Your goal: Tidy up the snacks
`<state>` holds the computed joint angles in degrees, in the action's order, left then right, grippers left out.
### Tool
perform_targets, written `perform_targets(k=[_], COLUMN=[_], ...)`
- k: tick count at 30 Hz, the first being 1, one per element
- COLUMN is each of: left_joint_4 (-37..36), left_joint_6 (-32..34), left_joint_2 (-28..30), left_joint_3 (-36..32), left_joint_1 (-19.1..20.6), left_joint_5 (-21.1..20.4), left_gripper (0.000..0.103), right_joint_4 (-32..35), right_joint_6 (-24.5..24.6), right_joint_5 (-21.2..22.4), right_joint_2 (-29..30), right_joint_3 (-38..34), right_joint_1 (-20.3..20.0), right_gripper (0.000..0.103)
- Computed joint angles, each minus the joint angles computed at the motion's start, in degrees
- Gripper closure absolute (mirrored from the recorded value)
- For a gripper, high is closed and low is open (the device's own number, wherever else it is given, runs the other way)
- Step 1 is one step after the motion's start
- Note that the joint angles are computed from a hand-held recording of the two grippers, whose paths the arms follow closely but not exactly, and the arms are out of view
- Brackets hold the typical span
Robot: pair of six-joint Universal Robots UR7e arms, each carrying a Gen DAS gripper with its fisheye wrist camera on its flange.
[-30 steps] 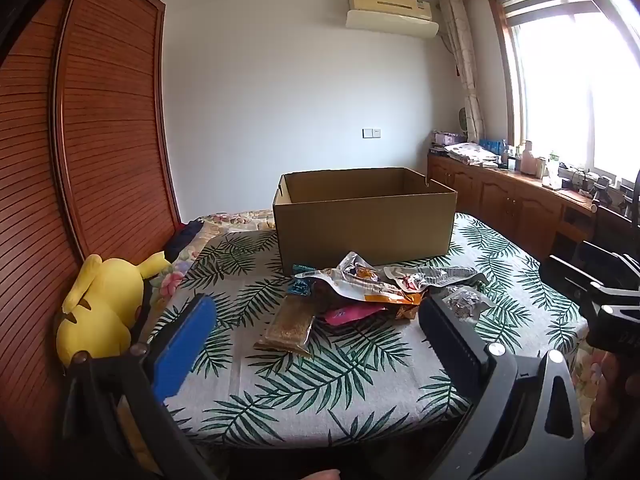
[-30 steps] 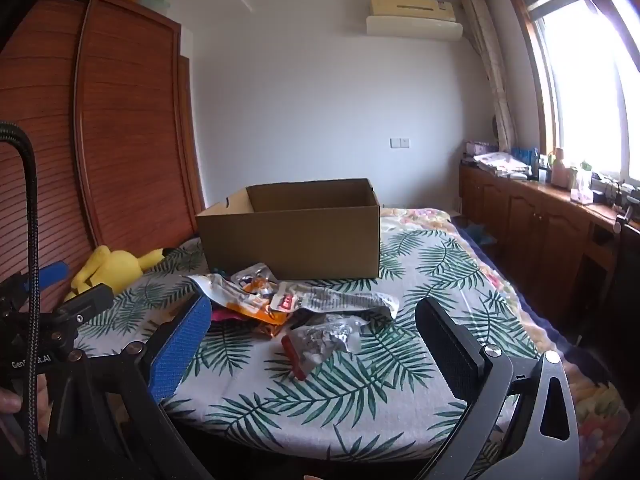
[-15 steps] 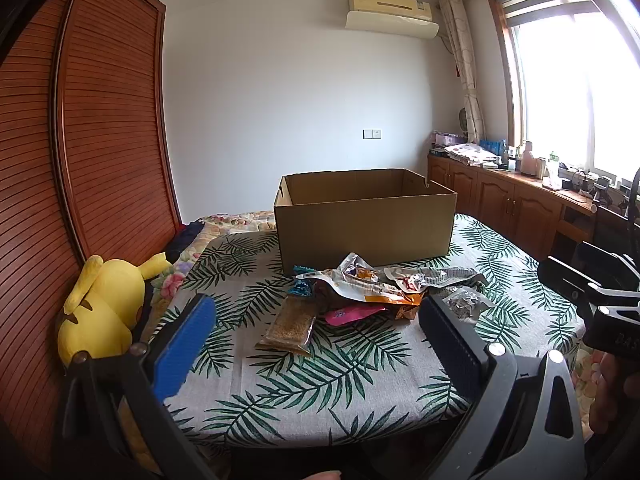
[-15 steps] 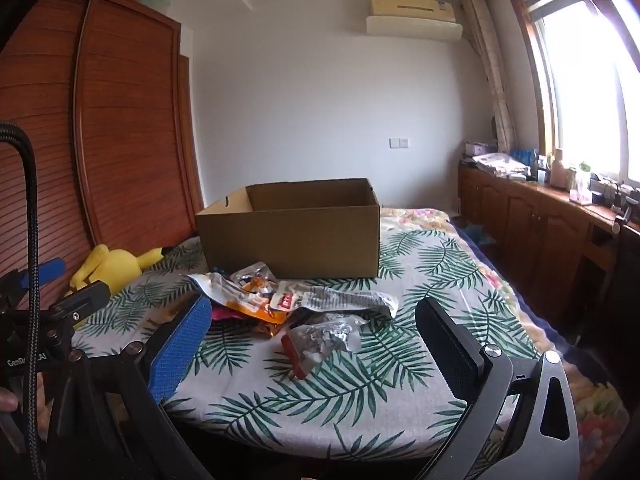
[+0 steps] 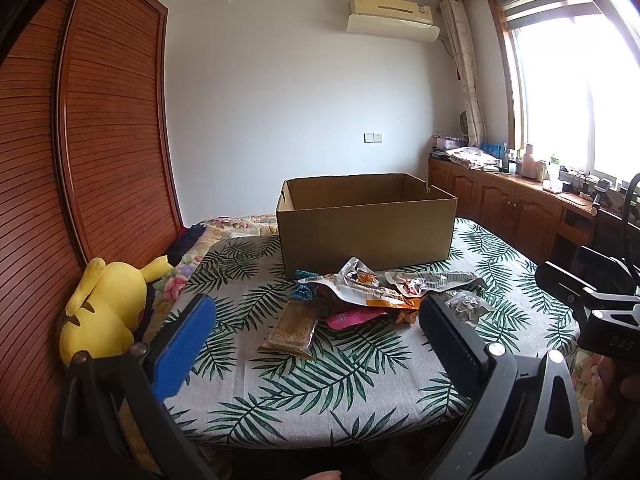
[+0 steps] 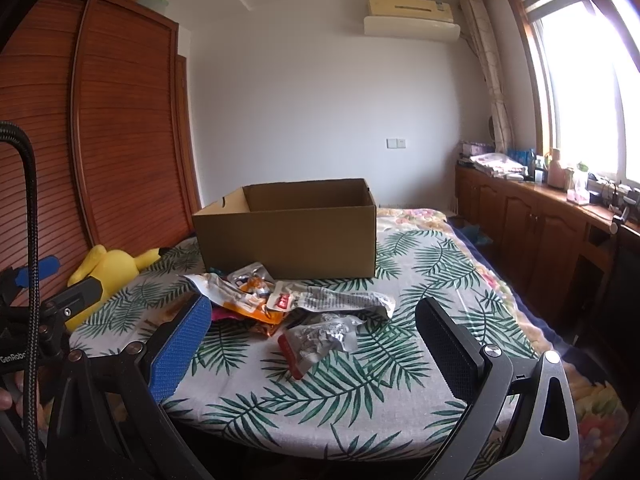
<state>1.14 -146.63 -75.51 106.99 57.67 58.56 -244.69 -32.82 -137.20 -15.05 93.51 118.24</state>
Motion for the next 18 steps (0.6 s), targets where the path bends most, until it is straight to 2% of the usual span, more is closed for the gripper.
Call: perform_targets(k=[18], left_joint_4=[-0.27], left_joint_6=[0.37], left_joint_2=[-0.20], left_joint_3=[-0.07], left_joint_1=[-0.09], left_joint_5=[0.03], left_gripper=[0.001], right_joint_4=[-1.00], right_joint_6=[-0.44], right_joint_5=[-0.05], right_joint_2=[-0.03], right_joint_3=[-0.03], right_joint_1=[0.08], right_gripper=[0.000])
